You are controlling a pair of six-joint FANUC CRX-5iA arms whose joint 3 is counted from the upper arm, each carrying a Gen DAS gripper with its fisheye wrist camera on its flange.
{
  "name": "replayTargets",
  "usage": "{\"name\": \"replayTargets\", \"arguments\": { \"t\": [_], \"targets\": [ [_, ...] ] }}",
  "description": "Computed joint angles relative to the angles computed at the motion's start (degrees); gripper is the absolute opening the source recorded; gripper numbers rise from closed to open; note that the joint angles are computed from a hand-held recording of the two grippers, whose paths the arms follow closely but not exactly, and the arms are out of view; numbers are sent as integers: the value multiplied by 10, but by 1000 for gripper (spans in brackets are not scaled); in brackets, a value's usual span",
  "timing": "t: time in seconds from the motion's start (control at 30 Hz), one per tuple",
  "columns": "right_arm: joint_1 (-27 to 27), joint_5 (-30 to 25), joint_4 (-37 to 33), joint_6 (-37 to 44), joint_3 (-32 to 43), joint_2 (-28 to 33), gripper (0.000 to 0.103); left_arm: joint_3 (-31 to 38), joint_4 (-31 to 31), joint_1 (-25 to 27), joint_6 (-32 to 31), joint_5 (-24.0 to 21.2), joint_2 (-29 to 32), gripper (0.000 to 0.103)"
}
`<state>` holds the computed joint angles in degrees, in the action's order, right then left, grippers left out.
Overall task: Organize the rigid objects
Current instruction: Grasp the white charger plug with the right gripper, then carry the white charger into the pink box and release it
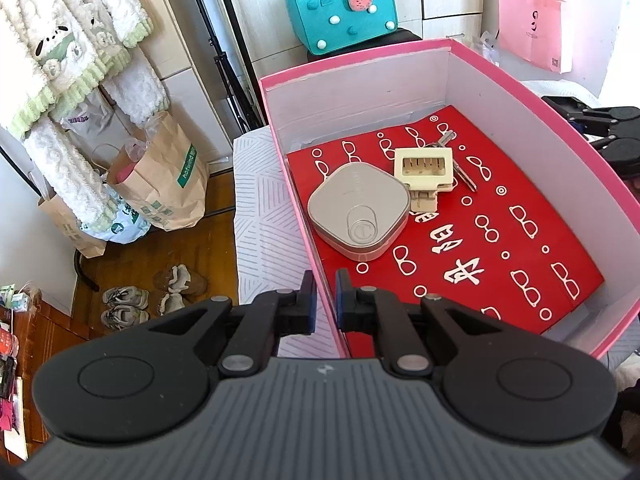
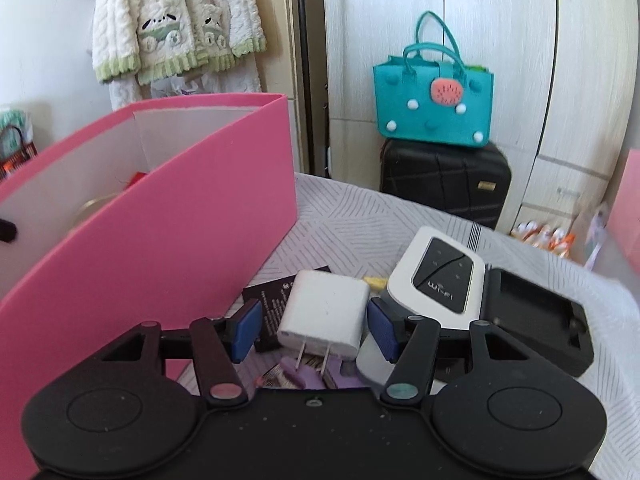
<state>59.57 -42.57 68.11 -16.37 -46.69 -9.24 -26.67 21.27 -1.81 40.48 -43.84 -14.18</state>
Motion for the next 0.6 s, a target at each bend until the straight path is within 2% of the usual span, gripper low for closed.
{"name": "replayTargets", "arguments": {
  "t": [0.03, 0.07, 0.4, 0.6],
  "targets": [
    [8, -18, -5, 10, 5, 5, 51, 1, -1, -1, -1, 0, 0, 8],
    [12, -21, -12, 24, 6, 3, 50, 1, -2, -1, 0, 1, 0, 8],
    [43, -14, -12, 30, -8, -83, 48, 1, -6, -4, -6, 2, 0, 8],
    [46, 9, -11, 69, 25, -97, 48, -3, 11, 3, -21, -1, 0, 9]
  ]
}}
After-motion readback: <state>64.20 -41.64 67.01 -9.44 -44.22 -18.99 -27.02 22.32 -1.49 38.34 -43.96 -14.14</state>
